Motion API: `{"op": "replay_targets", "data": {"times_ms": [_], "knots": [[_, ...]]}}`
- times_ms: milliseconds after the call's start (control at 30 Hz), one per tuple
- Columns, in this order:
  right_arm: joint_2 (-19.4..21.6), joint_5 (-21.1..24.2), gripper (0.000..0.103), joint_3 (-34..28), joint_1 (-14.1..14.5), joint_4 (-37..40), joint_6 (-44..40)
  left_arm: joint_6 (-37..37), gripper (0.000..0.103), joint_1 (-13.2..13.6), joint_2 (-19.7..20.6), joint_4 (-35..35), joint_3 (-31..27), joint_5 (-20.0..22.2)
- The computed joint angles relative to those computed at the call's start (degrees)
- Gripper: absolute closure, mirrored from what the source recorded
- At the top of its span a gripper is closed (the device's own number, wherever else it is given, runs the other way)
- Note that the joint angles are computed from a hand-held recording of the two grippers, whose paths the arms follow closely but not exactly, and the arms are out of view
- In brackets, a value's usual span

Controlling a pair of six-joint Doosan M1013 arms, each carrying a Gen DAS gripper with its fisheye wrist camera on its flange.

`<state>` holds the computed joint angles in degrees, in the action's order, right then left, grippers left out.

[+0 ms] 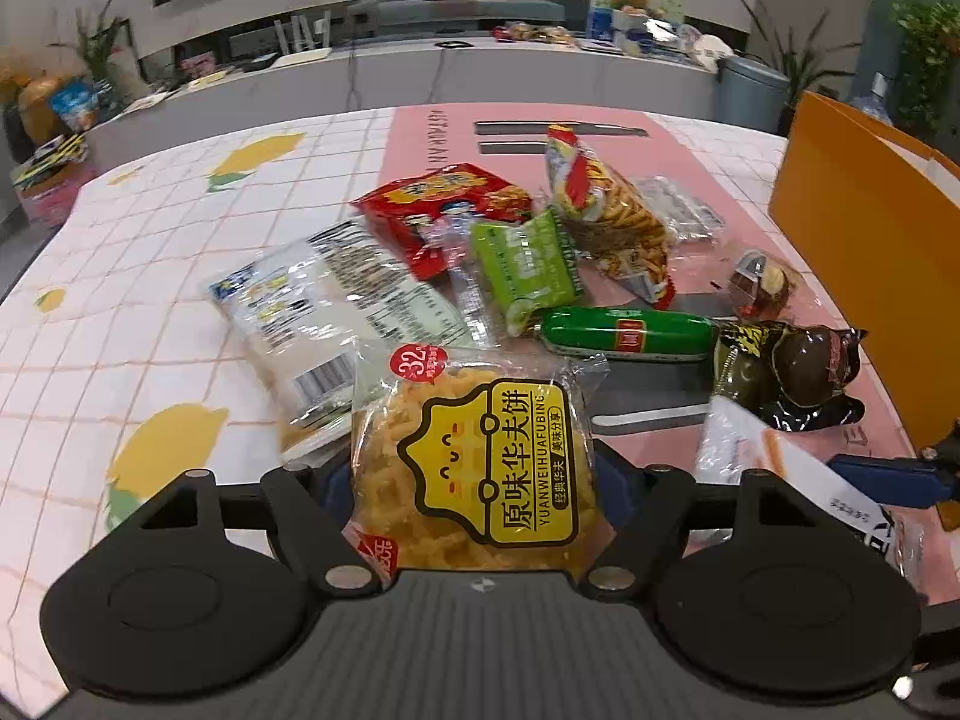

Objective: Organize snacks
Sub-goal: 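Grasp the biscuit bag with the left tool while the right tool grasps the breadstick packet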

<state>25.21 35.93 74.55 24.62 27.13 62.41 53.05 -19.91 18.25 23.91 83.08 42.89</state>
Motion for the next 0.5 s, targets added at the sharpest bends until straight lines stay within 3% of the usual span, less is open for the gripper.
{"op": "replay_targets", "data": {"times_ms": [133,267,433,500], "knots": [[-1.48,-1.45,0.053,1.62,-0.36,2.38,0.98,-0.92,0.017,0.16,-1.61,-0.67,0.92,-0.86],[-3.66,-4.13,0.053,3.25,-0.54,4.5,1.49,-3.15,0.017,0.21,-3.66,0.41,1.86,-4.36],[-7.02,-11.12,0.053,5.38,-1.91,7.8,7.44,-4.36,0.017,-0.41,-5.36,3.78,1.56,-8.38],[-8.69,-14.31,0.053,6.36,-2.5,5.33,13.12,-1.27,0.017,-0.33,-5.9,0.86,1.55,-10.69]]}}
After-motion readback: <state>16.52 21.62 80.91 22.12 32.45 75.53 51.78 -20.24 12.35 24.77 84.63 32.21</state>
